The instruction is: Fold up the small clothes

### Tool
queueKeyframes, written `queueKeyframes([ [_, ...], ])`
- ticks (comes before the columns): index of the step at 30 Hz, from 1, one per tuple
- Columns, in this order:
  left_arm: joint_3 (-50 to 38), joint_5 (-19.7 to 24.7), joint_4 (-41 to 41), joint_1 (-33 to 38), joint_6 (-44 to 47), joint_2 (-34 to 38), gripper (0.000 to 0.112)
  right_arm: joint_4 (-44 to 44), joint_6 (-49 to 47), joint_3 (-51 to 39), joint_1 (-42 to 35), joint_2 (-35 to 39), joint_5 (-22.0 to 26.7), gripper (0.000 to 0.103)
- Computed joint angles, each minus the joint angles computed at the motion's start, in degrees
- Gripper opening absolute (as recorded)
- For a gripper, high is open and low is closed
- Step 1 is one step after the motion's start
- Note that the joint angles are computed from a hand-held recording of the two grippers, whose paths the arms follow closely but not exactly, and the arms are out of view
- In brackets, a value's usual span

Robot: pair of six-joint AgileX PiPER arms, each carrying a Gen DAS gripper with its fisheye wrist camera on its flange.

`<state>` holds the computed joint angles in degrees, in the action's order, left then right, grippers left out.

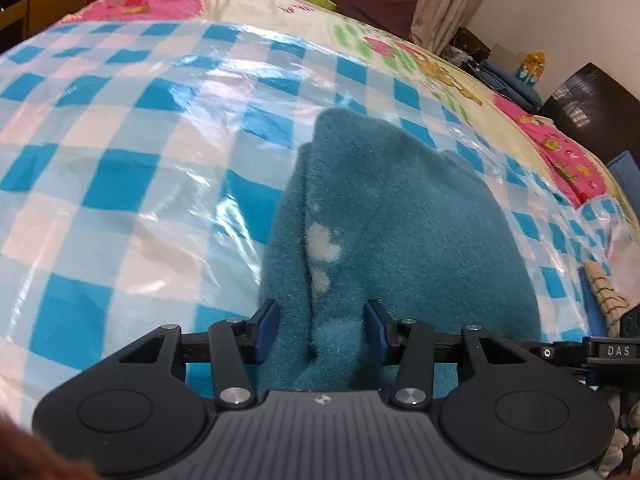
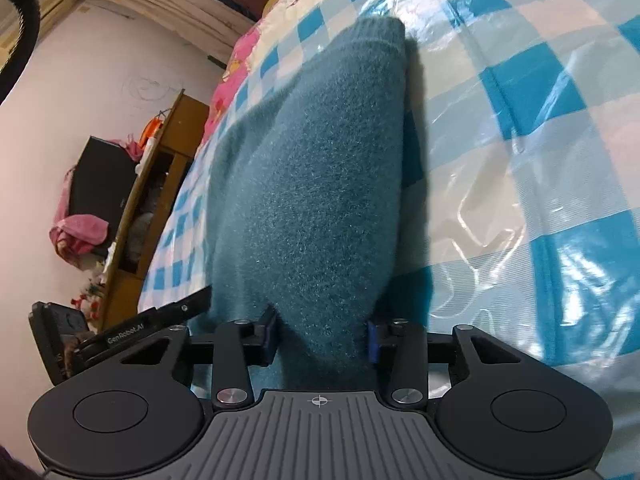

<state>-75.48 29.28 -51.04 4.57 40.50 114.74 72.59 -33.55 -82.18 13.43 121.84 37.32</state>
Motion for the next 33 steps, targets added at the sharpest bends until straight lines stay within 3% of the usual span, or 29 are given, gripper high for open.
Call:
queueKeyframes([
  [8, 6.22, 3.51, -7.52, -4.08, 6.21, -2.43, 0.048, -13.61, 5.45, 5.52, -4.22, -8.11, 0.44, 0.042],
  [12, 7.79, 1.30, -5.94, -5.92, 3.72, -4.67, 0.048, -21.48, 9.70, 5.38, -3.78, -10.48, -0.98, 0.046],
  [16, 9.22, 1.36, -3.48, -4.67, 2.78, -9.04, 0.048, -28.47, 13.07, 8.21, -1.69, -15.84, -6.83, 0.046],
  [19, 8.81, -0.84, -1.63, -4.27, 1.40, -10.86, 0.048, -22.04, 6.01, 9.93, -0.82, -18.15, -9.01, 0.046],
  [24, 3.14, -3.79, 0.61, -3.84, -2.87, -8.21, 0.048, -16.94, -1.10, 5.06, 4.11, -14.36, -7.28, 0.046],
  [30, -10.29, -3.53, 9.75, -5.63, -11.54, -0.05, 0.048, -21.74, 1.73, -4.96, 11.65, -5.54, -3.60, 0.044],
  [33, -16.01, -2.99, 15.78, -7.14, -16.80, 4.47, 0.048, -28.09, 6.19, -7.29, 14.90, -2.72, -5.64, 0.044],
])
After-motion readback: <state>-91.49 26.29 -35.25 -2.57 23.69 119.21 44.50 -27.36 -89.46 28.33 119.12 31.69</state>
